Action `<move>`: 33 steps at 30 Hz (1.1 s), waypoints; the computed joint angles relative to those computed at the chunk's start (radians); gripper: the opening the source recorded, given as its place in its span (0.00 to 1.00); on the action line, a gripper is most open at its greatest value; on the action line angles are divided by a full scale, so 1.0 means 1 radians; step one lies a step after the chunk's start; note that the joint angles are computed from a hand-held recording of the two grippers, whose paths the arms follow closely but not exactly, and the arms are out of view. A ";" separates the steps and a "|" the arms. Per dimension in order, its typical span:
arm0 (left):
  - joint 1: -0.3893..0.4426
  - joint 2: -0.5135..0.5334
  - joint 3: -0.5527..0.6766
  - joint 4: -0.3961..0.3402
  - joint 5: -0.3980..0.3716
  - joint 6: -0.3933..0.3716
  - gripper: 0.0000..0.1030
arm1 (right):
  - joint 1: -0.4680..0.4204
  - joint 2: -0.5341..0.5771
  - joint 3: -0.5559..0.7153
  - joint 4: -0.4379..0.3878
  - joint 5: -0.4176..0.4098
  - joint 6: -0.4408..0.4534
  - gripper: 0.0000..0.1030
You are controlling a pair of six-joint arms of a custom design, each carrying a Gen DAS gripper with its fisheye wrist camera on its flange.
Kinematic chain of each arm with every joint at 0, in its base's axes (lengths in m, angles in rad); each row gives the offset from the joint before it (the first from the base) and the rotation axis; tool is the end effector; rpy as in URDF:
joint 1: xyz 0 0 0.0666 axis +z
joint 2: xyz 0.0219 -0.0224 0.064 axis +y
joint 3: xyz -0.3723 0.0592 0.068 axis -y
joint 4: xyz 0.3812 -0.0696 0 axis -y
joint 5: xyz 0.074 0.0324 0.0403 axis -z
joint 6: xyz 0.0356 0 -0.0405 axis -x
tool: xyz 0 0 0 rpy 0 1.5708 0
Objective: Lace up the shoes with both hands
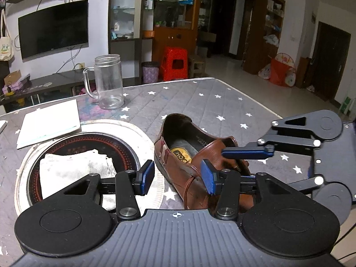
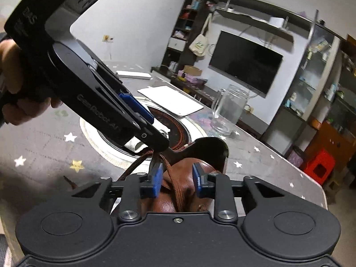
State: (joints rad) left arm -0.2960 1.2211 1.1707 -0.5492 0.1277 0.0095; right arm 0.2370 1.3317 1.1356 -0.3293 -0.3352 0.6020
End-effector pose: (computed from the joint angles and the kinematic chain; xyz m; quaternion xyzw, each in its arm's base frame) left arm 0.4090 -0.1299 0.4226 0.1555 0.8693 -0.1266 0.4518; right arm 0.4510 0.1206 0.3800 -0.4240 0.7463 0.0528 0.5103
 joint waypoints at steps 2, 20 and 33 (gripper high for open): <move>0.005 -0.002 -0.004 0.005 0.009 0.002 0.47 | 0.007 0.013 0.012 -0.012 0.003 0.025 0.28; -0.001 -0.006 -0.007 0.007 -0.010 0.014 0.51 | 0.060 -0.082 -0.135 0.249 0.199 0.142 0.03; -0.051 0.003 0.017 -0.016 -0.114 -0.051 0.51 | -0.052 -0.220 -0.231 0.363 0.282 0.118 0.03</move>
